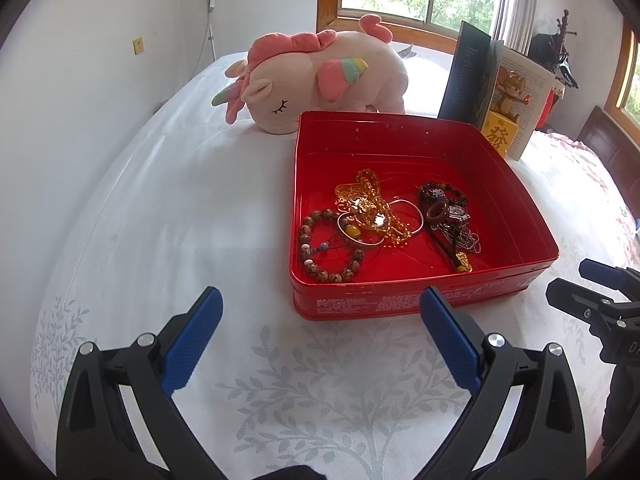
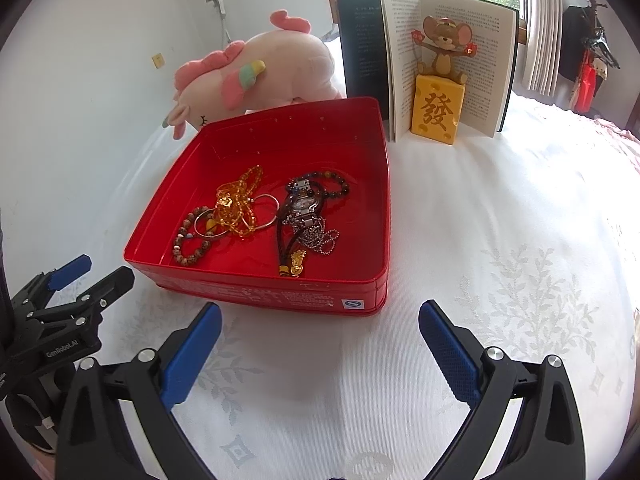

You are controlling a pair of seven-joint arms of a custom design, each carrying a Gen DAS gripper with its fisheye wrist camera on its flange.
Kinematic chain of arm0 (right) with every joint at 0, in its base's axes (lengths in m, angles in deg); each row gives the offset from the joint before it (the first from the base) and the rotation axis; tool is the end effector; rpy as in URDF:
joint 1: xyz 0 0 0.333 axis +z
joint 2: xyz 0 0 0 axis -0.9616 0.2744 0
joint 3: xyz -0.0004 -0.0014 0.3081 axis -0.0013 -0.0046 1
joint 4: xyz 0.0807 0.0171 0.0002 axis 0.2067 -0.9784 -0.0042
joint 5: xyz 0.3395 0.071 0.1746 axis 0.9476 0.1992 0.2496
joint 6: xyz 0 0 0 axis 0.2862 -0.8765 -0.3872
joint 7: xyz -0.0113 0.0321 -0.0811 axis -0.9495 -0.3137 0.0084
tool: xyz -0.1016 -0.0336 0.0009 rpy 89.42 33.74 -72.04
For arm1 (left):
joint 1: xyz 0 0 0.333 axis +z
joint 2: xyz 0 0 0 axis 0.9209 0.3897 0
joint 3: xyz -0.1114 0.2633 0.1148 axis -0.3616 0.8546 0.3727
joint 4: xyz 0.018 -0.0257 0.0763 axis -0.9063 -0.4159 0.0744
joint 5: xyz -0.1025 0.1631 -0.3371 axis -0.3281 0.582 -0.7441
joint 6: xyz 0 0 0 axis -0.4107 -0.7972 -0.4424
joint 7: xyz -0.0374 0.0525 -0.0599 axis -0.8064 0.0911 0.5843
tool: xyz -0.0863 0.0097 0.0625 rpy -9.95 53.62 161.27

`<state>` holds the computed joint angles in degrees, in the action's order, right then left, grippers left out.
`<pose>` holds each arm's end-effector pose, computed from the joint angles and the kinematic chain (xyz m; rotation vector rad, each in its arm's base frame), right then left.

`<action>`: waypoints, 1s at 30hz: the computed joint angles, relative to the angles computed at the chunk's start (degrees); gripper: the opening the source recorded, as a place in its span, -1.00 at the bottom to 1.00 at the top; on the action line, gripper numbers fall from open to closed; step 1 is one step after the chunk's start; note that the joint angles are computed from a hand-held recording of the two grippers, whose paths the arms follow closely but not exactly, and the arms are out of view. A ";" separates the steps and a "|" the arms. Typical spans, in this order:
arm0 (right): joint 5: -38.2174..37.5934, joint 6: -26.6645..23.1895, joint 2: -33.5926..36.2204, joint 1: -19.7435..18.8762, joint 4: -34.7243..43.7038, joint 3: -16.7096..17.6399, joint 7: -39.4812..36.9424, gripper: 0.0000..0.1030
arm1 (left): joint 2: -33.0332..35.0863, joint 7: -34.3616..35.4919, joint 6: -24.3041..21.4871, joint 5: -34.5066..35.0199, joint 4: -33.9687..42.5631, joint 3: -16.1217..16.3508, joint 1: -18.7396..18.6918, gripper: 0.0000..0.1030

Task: Organize jewelry

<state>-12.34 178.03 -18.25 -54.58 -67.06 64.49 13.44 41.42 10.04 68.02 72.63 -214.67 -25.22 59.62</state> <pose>0.4441 0.1686 0.4744 -1.9284 1.6117 -0.3487 0.3843 -0.2268 0.4837 -1.9194 1.7012 -0.6449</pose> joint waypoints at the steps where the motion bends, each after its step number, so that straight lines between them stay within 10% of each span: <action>1: 0.05 -0.03 -0.03 0.04 -0.02 -0.03 -0.08 0.92 | -0.02 0.00 0.01 0.09 -0.01 -0.02 0.01 0.91; 30: 0.16 -0.37 0.12 -0.05 0.26 0.00 -0.55 0.92 | 0.71 0.50 -0.26 -0.38 0.36 0.35 -0.39 0.90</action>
<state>-12.18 177.66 -18.13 -54.63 -66.80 64.49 12.90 42.13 10.53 67.76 72.25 -214.32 -24.86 59.23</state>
